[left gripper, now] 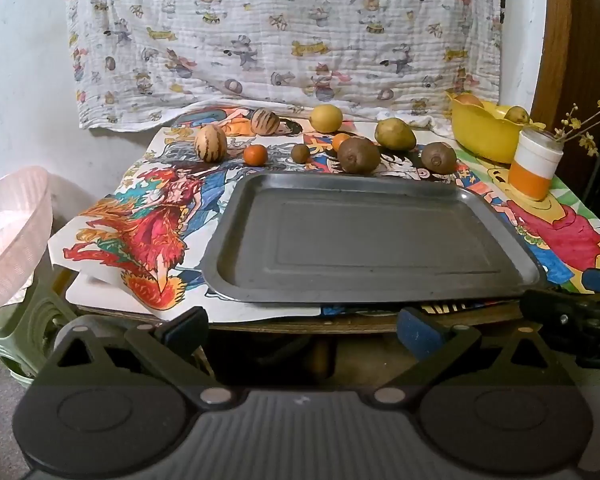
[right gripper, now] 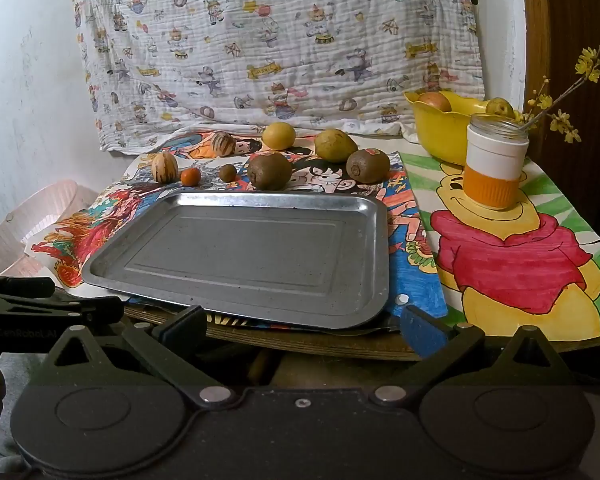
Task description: Organize fruits
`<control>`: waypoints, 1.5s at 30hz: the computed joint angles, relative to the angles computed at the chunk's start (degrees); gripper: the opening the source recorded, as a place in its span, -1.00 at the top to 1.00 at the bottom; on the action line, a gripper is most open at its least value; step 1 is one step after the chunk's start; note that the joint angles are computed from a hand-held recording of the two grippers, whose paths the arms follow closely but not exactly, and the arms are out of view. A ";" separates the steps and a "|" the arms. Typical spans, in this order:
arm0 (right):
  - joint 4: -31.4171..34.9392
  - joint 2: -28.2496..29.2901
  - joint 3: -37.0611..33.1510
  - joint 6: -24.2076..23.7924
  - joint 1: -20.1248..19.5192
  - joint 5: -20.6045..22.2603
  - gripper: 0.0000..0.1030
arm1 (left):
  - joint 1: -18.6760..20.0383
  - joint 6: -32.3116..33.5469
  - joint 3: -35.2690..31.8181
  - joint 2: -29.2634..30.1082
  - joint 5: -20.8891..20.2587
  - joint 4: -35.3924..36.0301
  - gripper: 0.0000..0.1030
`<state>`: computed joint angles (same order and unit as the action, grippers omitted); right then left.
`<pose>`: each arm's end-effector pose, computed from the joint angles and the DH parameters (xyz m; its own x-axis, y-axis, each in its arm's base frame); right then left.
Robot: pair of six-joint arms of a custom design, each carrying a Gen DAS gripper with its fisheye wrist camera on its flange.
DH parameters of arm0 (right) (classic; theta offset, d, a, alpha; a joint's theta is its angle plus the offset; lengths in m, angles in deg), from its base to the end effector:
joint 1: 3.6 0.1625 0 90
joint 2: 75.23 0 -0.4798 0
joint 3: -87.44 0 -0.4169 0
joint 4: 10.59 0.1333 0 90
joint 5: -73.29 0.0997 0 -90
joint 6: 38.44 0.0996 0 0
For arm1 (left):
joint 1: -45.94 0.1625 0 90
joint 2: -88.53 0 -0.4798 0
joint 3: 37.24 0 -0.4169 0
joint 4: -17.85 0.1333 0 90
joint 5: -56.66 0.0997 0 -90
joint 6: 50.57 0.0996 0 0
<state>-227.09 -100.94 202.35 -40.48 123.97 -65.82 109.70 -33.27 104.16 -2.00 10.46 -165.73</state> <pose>0.3856 -0.4061 -0.0377 -0.7804 -0.0585 0.6225 -0.5131 0.6288 -0.5842 0.0131 -0.4309 0.3337 -0.7197 0.0986 -0.6873 0.5644 0.6596 -0.4964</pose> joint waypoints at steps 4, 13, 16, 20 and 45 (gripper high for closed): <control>0.08 -0.03 0.02 0.07 0.01 0.01 -0.99 | -0.02 0.04 0.00 0.01 0.09 0.04 -0.99; 0.10 -0.04 0.05 0.17 0.03 0.04 -0.99 | 0.02 -0.08 -0.02 -0.10 0.02 0.25 -0.99; 0.09 -0.04 0.07 0.16 0.03 0.09 -0.99 | -0.07 -0.12 0.07 -0.21 0.07 0.32 -0.99; 0.10 -0.02 0.05 0.20 0.04 0.01 -0.99 | -0.05 -0.06 -0.02 -0.04 0.18 0.26 -0.99; 0.35 -0.05 0.09 0.47 0.15 -0.01 -0.99 | -0.10 -0.42 -0.09 -0.19 0.28 0.94 -0.99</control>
<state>-226.74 -100.99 202.44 -40.01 124.12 -65.83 109.60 -33.69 104.07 -2.19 10.74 -164.79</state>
